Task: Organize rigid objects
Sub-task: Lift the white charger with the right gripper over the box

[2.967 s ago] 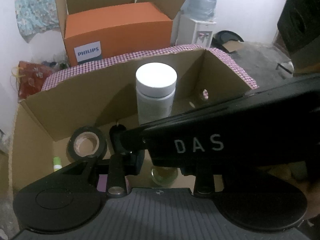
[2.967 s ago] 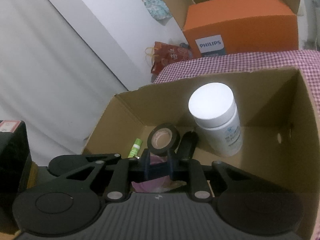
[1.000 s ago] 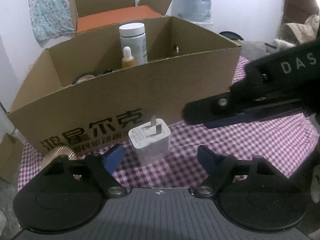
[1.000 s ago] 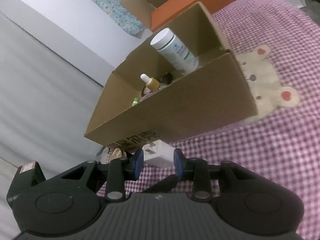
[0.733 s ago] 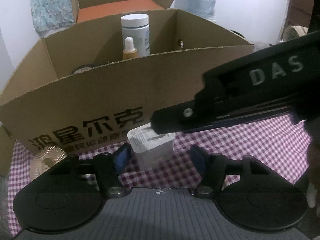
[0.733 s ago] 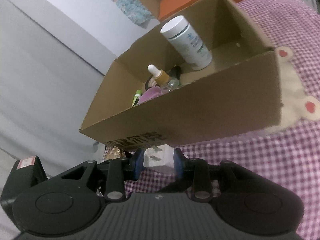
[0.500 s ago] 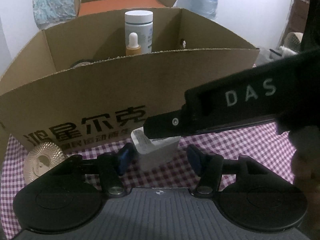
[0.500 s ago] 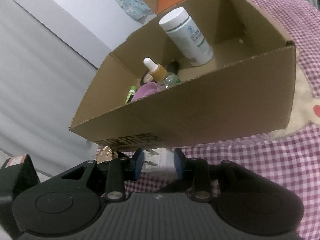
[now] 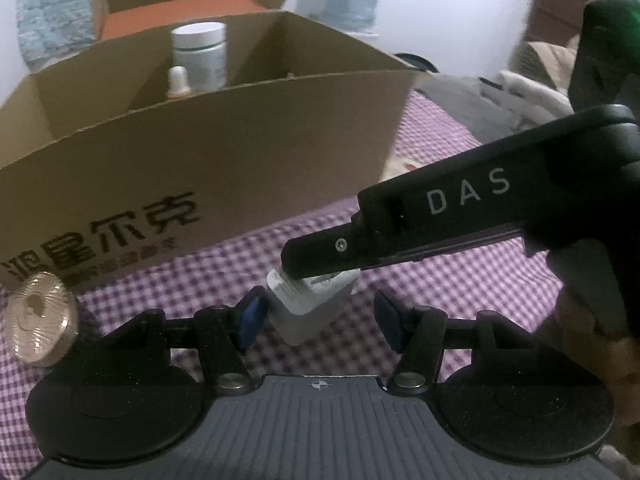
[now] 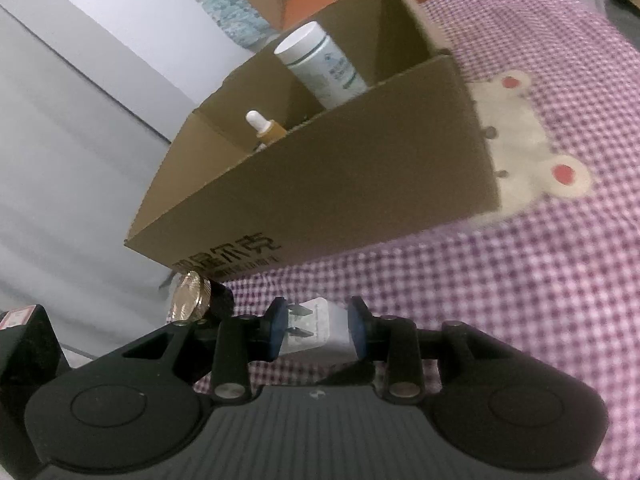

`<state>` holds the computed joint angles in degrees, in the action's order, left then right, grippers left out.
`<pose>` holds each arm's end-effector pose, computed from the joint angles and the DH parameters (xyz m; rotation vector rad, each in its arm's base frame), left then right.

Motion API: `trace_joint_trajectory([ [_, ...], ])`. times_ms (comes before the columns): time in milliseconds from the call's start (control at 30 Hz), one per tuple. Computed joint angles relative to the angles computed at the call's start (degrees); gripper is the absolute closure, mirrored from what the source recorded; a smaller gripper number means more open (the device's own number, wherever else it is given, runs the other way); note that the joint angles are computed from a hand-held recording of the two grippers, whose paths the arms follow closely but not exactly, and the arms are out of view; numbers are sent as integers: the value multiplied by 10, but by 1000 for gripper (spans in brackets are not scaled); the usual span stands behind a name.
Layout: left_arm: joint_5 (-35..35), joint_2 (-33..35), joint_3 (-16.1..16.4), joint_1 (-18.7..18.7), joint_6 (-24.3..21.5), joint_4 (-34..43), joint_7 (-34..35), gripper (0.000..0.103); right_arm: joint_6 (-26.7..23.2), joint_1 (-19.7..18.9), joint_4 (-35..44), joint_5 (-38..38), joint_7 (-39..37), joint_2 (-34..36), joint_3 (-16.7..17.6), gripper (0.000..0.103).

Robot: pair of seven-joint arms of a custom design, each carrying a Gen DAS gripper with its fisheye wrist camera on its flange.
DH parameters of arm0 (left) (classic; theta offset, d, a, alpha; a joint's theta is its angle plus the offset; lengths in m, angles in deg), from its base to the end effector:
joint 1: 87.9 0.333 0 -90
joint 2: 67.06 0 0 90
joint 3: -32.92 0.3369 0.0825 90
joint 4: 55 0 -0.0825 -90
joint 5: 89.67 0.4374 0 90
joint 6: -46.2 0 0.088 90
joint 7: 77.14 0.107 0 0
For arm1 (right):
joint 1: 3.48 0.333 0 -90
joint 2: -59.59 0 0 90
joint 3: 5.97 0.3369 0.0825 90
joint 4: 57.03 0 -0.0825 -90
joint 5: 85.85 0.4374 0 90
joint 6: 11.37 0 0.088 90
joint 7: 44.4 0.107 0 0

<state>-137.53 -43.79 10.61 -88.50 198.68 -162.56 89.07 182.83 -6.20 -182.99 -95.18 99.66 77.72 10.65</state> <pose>0.6685 -0.2377 0.3286 -0.8197 2.7109 -1.0799 0.6231 0.1642 0.3293 -1.0714 1.9829 -0.1534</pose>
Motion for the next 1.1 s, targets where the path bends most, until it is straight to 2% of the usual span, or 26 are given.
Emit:
trace_joint_trajectory([
  [200,-19,-14,-1,7,-28,-14,31,44,10,32,-32,21,4,-24,-29,67],
  [300,-28,-16,3,4,-31,-15,39,44,16,33,-38,16,14,-27,-30,67],
  [500,-11,-4,12,-7,-29,-3,30,44,18,62,-40,27,5,-29,-57,66],
  [667,25,15,16,-14,-31,18,-10,45,5,60,-27,25,-1,-23,-55,65],
  [767,41,21,14,-13,-32,24,-25,47,-3,49,-24,24,-3,-22,-45,60],
  [867,45,22,6,-8,-28,22,-22,50,-8,16,-23,7,0,-19,-13,56],
  [933,47,23,3,-6,-31,24,-24,56,-8,8,-22,3,-2,-17,-6,55],
  [1100,45,24,-2,-4,-23,22,-22,57,2,3,-23,0,0,-14,-2,54],
])
